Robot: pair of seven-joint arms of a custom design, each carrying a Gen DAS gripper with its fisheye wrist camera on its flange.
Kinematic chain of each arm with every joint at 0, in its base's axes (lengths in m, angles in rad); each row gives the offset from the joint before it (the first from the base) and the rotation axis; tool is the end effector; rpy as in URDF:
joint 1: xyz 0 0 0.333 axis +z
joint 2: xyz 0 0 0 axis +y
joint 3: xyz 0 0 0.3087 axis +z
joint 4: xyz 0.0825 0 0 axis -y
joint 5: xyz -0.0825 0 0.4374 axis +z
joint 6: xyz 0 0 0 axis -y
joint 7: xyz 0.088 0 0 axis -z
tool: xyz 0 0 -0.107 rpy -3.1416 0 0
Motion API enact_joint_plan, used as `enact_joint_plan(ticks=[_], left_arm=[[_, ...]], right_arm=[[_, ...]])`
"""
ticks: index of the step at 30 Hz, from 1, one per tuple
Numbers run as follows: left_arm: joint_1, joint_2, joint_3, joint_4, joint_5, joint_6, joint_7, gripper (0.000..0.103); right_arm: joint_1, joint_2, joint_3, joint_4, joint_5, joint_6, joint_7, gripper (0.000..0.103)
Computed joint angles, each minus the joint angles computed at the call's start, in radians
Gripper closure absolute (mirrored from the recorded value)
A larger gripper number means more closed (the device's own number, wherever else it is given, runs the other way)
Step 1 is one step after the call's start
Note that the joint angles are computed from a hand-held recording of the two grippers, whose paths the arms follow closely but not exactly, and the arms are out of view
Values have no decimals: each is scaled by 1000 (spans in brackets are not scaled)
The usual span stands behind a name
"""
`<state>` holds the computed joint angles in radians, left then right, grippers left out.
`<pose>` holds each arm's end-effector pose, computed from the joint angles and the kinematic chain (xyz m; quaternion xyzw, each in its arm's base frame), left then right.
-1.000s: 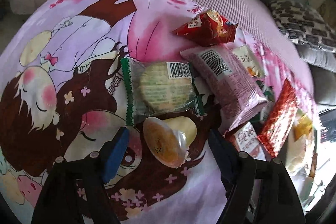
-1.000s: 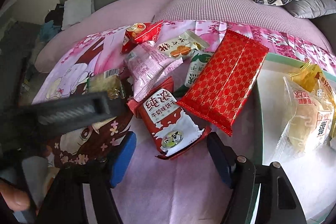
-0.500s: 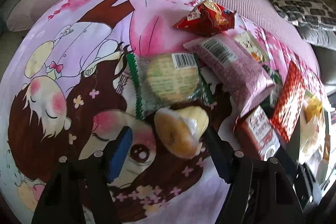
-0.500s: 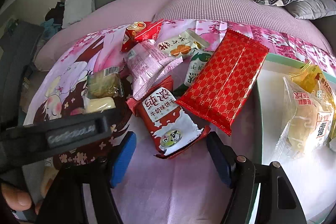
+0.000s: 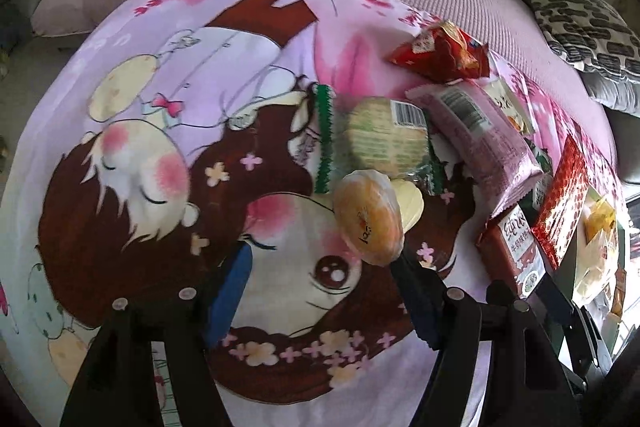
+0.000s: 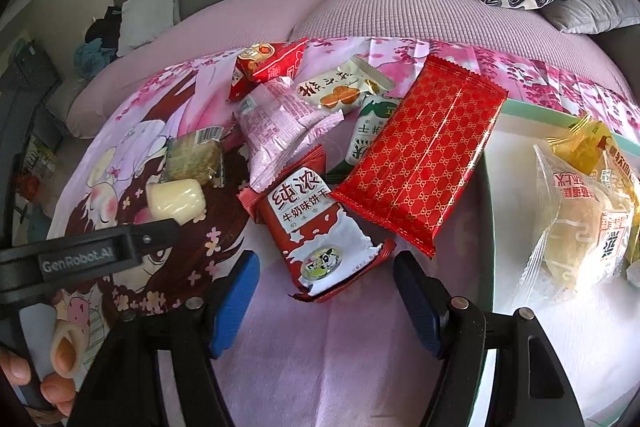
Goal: Organize snacks
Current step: 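Grasp the wrapped round orange pastry with the left tool while the right tool hovers, then grasp the red-and-white milk biscuit bag with the right tool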
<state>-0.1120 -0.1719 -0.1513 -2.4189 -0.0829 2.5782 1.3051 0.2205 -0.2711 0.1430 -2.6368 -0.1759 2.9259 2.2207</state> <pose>0.5212 -0.1387 0.3682 -0.7191 0.6751 -0.1497 0.0690 0.4574 0.1839 0.3518 -0.6373 0.7183 -0.1333 0.2452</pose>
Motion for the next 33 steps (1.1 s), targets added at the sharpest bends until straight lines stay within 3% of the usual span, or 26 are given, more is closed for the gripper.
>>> enact_joint_plan(ticks=[7,14,17,21,24,28,33], left_arm=[[-27,-42,26,-27,-114,32,96,30],[-14,33,-23,18,0,66,-7,30],[-10,63,-28,38,53,67,-64,35],[-10,68,-22,31,75,103,-103,51],[-17,60,-11,23,21,108,-65,53],[-20,48,-9,20,5,83,-41,53],[-24,9,0,-4,-41,43,12,53]], right_arm=[[5,8,-1,6,0,2,-12,30],[2,9,-1,2,3,17,-12,30],[-9,13,5,2,-12,31,-6,30],[-24,23,16,9,-42,36,7,30],[3,23,-8,11,-14,27,-25,30],[86,14,-76,1,119,30,-140,29],[144,-6,-120,-13,262,22,-260,29]])
